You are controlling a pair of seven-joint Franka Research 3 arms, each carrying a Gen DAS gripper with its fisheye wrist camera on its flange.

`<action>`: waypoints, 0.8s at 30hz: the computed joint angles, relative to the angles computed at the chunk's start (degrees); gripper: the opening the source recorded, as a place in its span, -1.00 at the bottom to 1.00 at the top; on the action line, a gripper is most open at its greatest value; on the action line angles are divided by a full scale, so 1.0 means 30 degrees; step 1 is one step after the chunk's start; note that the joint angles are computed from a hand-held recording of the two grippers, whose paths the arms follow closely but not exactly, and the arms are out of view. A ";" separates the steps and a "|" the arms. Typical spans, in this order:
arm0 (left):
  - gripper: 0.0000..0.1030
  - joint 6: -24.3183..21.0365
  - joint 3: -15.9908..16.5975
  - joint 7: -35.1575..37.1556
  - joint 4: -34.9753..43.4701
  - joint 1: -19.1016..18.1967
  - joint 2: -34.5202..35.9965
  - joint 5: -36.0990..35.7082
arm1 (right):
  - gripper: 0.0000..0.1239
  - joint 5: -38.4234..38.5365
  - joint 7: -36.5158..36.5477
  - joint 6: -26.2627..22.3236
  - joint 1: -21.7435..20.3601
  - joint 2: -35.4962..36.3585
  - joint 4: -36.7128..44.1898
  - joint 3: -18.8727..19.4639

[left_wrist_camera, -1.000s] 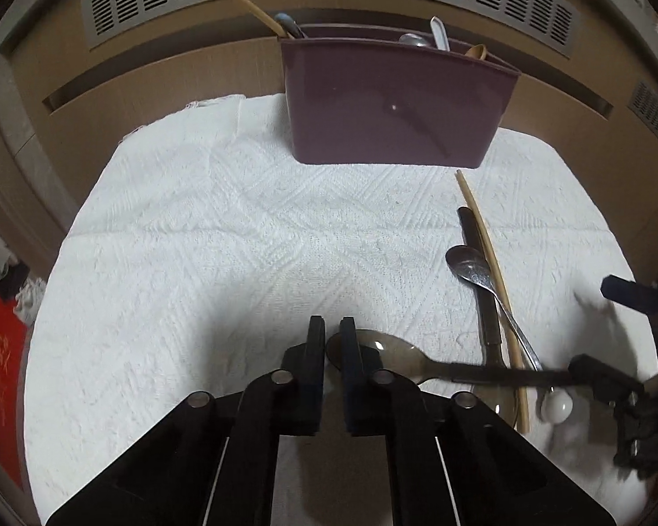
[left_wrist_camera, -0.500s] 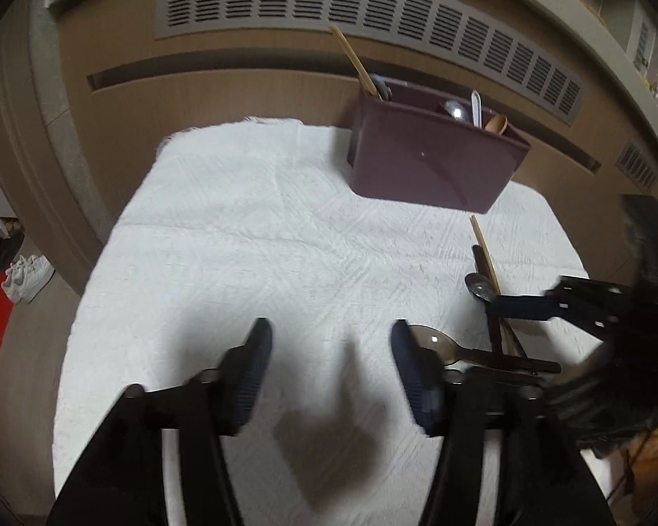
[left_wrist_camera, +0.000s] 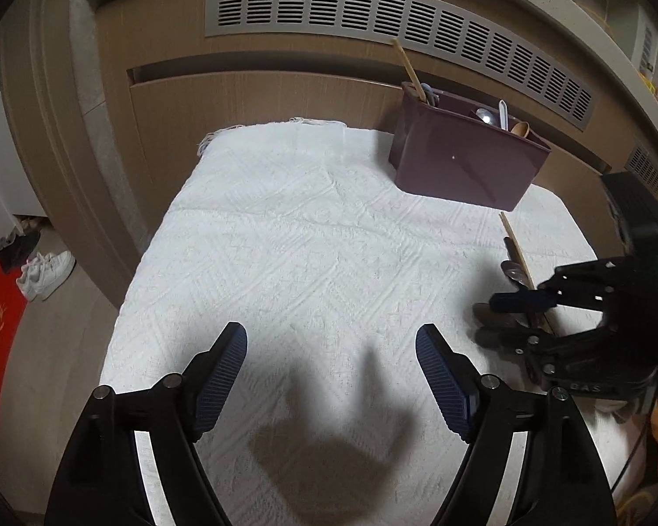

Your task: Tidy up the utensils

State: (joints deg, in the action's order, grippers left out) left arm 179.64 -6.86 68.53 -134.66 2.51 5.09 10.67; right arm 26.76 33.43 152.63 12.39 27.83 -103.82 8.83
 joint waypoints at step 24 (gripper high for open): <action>0.00 -0.9473 -0.2752 0.3825 1.2598 -0.2385 0.7933 -0.5921 | -0.50 0.6720 -0.0217 0.5807 -0.4599 -0.2562 -0.3165 0.0713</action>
State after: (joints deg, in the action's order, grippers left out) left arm 151.22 -15.11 80.01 -96.86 -4.64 28.89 -7.09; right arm 46.92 32.78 170.05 -1.40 20.14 -113.32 10.97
